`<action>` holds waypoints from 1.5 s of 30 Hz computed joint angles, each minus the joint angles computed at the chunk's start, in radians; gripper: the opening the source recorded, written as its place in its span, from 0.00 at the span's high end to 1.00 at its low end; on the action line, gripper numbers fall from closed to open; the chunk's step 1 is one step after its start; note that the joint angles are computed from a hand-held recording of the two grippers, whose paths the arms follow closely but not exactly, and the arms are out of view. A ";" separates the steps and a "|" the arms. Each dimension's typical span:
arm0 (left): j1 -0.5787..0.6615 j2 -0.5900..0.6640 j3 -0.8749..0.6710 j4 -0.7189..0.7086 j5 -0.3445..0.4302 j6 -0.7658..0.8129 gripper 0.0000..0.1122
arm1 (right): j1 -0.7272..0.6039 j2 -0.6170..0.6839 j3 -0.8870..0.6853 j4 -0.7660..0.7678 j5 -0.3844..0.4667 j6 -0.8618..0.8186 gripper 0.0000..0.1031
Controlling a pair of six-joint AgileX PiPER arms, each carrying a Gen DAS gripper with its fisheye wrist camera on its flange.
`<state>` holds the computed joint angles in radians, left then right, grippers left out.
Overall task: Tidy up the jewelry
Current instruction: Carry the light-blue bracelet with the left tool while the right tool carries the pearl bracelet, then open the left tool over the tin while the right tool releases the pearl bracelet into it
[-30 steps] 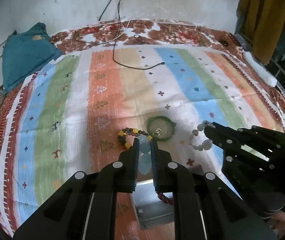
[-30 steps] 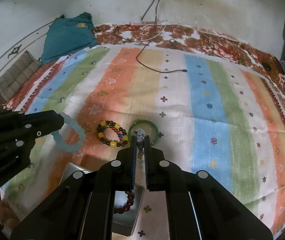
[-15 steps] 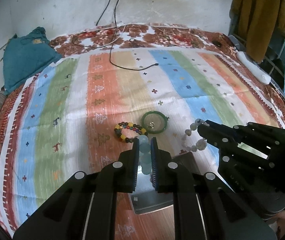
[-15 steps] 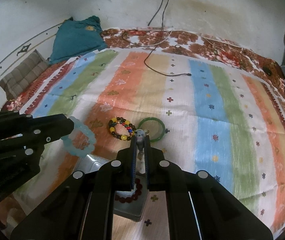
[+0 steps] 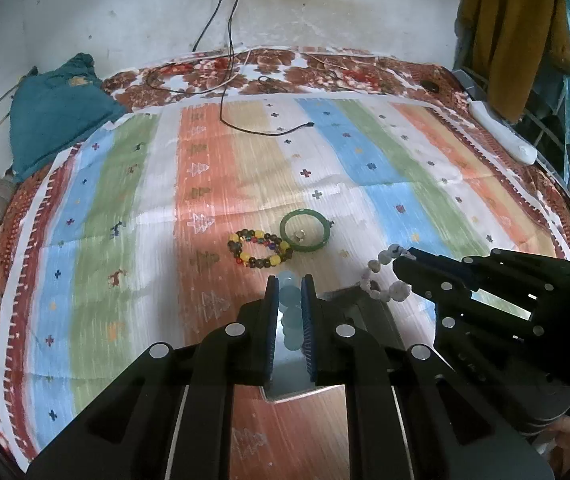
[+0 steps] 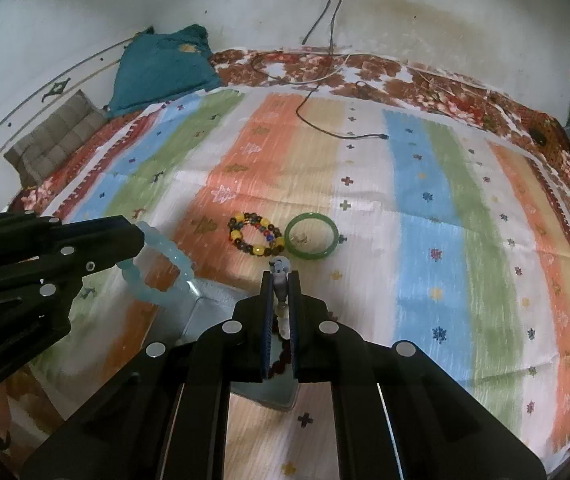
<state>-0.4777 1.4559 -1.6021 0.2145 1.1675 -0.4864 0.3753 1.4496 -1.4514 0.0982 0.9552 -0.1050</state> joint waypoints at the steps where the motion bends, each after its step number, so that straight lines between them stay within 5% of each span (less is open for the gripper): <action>1: -0.005 -0.009 0.009 0.001 -0.002 -0.005 0.90 | 0.001 -0.005 0.005 0.004 0.000 -0.002 0.92; 29: -0.035 -0.070 0.086 0.017 -0.004 -0.066 0.89 | 0.024 -0.050 0.060 -0.011 0.021 0.034 0.91; 30: -0.033 -0.069 0.085 0.028 0.005 -0.074 0.89 | 0.019 -0.043 0.052 -0.012 0.025 0.037 0.91; 33: -0.005 -0.066 0.078 0.023 0.014 -0.075 0.89 | 0.005 -0.038 0.045 -0.010 0.028 0.049 0.69; 45: 0.021 -0.042 0.064 0.020 0.021 -0.078 0.73 | -0.022 -0.002 0.016 -0.007 0.051 0.041 0.67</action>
